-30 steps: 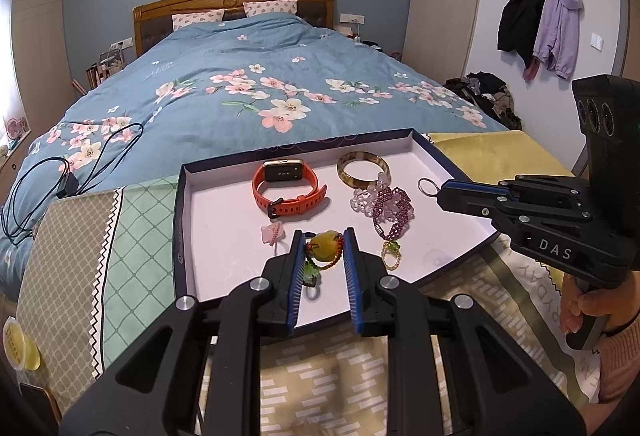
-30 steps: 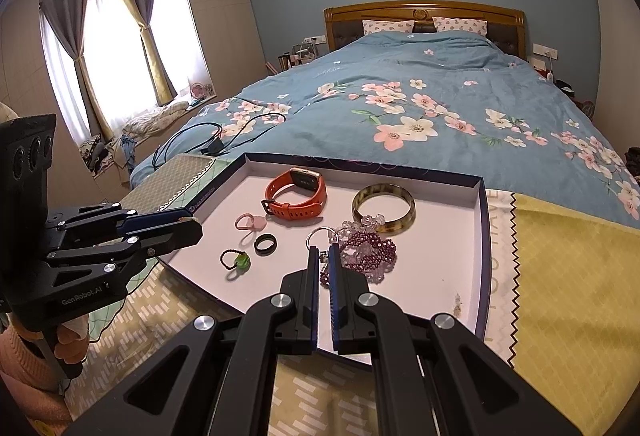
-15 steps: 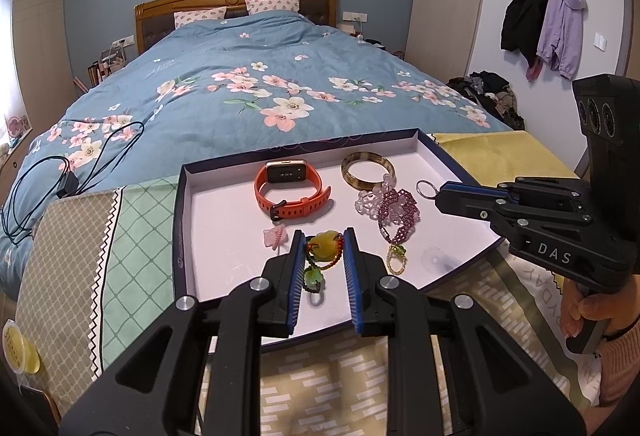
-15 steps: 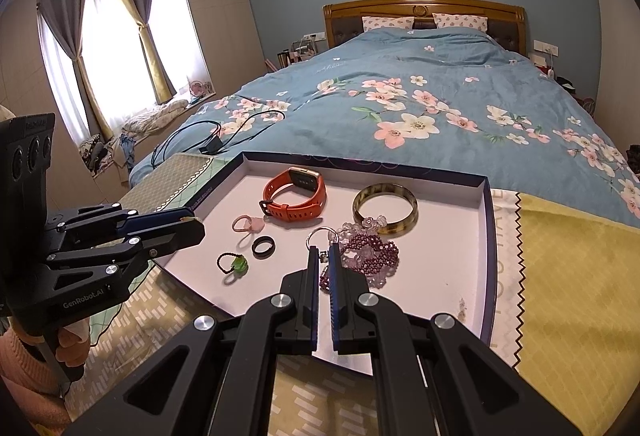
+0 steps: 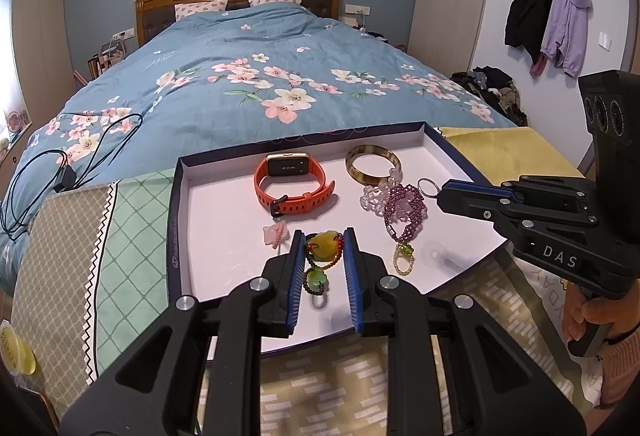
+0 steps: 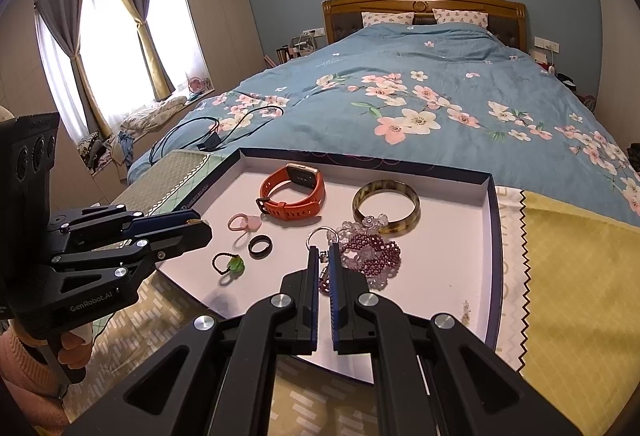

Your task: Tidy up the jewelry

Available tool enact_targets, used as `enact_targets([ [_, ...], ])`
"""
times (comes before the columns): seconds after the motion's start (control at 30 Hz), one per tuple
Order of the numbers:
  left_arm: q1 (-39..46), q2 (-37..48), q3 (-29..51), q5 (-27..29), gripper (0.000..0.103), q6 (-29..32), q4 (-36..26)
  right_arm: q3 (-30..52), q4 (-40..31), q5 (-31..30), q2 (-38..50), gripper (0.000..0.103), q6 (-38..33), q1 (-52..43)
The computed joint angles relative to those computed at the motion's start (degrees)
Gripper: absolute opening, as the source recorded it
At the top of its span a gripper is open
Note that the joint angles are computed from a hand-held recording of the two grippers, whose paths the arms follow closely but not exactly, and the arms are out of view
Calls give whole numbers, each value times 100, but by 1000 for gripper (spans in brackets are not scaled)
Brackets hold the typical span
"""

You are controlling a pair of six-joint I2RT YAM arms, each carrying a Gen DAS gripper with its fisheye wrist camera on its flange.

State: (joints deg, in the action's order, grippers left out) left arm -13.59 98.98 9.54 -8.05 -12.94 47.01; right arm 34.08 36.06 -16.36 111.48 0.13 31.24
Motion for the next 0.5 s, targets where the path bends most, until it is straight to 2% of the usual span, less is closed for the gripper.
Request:
enact_targets([
  [0.5, 82, 218, 183, 51, 19, 6, -70, 125, -123, -25, 137, 3, -19, -19],
])
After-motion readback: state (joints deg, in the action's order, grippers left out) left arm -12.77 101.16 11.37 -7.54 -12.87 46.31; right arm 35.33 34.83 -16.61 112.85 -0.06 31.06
